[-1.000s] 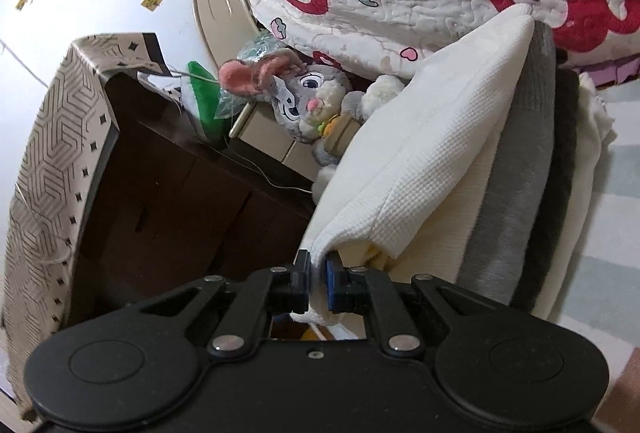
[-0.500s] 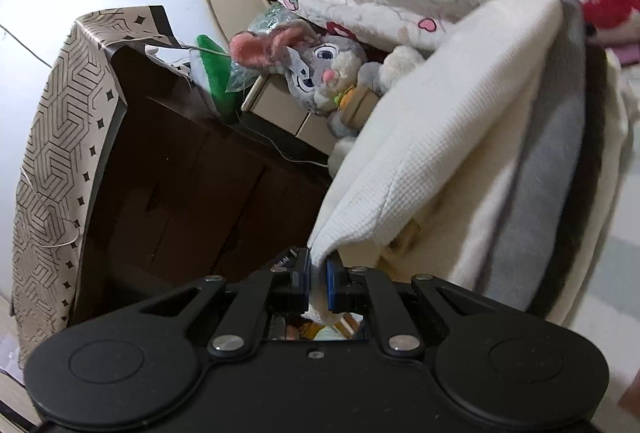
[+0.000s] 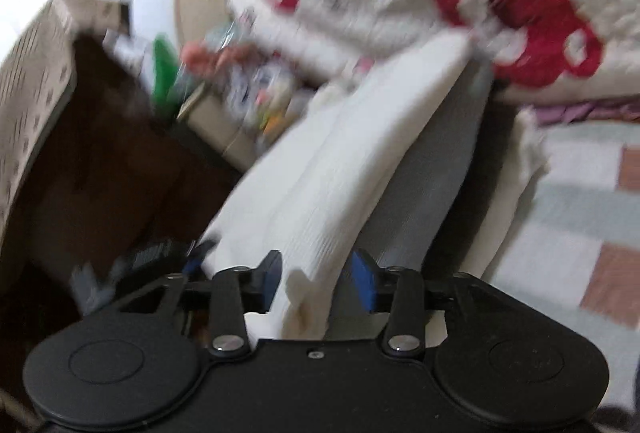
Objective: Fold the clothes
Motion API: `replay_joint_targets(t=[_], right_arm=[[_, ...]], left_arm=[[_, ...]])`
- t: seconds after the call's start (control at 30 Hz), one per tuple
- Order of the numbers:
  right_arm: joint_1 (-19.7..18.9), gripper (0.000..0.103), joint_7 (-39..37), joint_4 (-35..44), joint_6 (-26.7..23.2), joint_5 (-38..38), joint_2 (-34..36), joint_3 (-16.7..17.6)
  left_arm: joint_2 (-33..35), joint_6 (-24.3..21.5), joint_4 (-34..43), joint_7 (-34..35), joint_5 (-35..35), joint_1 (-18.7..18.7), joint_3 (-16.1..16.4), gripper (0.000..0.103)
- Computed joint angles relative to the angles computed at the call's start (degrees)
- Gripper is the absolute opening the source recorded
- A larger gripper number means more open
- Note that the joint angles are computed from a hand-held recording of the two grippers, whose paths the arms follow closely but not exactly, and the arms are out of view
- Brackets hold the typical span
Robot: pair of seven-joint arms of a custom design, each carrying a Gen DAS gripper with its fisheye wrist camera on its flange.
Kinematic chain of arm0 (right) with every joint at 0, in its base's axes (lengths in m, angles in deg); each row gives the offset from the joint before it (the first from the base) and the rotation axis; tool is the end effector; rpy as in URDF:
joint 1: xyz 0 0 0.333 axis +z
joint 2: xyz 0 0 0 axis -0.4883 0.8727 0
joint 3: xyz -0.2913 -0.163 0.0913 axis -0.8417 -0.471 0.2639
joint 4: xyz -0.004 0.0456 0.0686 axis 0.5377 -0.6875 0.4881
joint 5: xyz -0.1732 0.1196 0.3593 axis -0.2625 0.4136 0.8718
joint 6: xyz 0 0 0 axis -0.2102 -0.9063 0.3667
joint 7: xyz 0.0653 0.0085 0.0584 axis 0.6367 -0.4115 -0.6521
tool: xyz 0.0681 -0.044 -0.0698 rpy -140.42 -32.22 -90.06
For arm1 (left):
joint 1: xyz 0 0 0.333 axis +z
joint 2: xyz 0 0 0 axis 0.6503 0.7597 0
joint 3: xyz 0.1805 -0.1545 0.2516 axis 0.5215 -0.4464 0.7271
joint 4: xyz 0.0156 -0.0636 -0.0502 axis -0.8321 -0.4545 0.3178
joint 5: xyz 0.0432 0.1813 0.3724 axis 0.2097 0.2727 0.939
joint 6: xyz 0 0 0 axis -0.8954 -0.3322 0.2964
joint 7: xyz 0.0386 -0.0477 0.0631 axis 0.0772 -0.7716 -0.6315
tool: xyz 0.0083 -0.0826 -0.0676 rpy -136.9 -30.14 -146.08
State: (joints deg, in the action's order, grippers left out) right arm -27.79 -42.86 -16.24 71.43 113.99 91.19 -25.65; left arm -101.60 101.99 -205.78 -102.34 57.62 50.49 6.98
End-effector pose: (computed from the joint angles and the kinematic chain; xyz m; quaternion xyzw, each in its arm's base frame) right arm 0.6618 0.1543 0.5316 -0.7752 0.2937 0.2563 0.4972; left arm 0.3073 -0.0754 0.5550 -0.8311 0.0513 -0.3870 0.3961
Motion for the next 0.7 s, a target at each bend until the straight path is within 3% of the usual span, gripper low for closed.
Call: replay_joint_targets(t=[0.07, 0.1, 0.13, 0.2, 0.23, 0.27, 0.33, 0.4, 0.47, 0.5, 0.53, 0.57, 0.7], right_arm=[[0.91, 0.045, 3.39, 3.68, 3.49, 0.38, 2.46, 0.2], [1.54, 0.046, 5.26, 5.71, 5.74, 0.09, 3.86, 0.5], [2.01, 0.046, 7.21, 7.53, 7.62, -0.13, 5.2, 0.92], [2.41, 0.047, 10.73, 11.21, 9.93, -0.17, 8.2, 2.14], [2.42, 0.03, 12.01, 13.1, 10.62, -0.06, 9.78, 2.87], [2.22, 0.009, 10.26, 13.88, 11.33, 0.14, 10.3, 3.78], [2.0, 0.006, 6.08, 15.34, 12.6, 0.64, 11.17, 5.35], [1.86, 0.006, -3.22, 13.85, 14.5, 0.72, 9.67, 6.43], [3.61, 0.007, -7.06, 13.14, 17.04, -3.46, 8.87, 5.67], [4.31, 0.019, -5.7, 13.14, 18.6, -4.79, 9.04, 5.22], [4.95, 0.046, -4.11, 13.19, 20.18, -6.13, 9.26, 4.85], [5.17, 0.051, -2.99, 13.34, 21.38, -6.99, 9.27, 4.66], [3.25, 0.051, -3.64, 10.1, 22.54, -5.61, 5.65, 4.95]], left_arm=[[2.12, -4.26, 3.75, 3.97, 0.72, -0.06, -2.2, 0.022], [3.37, -4.99, 5.08, 5.02, 1.3, -0.31, -2.59, 0.036], [4.62, -5.76, 6.43, 6.08, 1.91, -0.6, -2.94, 0.043], [7.11, -7.47, 8.98, 8.17, 3.04, -1.29, -3.46, 0.043], [8.21, -8.64, 9.75, 8.9, 3.15, -1.71, -3.48, 0.043], [9.31, -9.83, 10.53, 9.62, 3.28, -2.15, -3.49, 0.043], [11.59, -12.87, 11.52, 10.86, 2.96, -3.02, -3.27, 0.043], [13.34, -15.03, 11.14, 10.83, 0.82, -4.61, -1.55, 0.041], [12.01, -11.37, 7.56, 5.0, 0.04, -5.64, 0.97, 0.042], [11.26, -9.23, 5.72, 2.26, -0.37, -5.79, 2.09, 0.042], [10.49, -6.89, 3.87, -0.35, -0.8, -5.7, 3.12, 0.042], [9.69, -5.1, 2.47, -2.28, -1.12, -5.41, 3.72, 0.042], [7.87, -5.42, 2.31, -2.4, -1.61, -4.55, 2.73, 0.04]])
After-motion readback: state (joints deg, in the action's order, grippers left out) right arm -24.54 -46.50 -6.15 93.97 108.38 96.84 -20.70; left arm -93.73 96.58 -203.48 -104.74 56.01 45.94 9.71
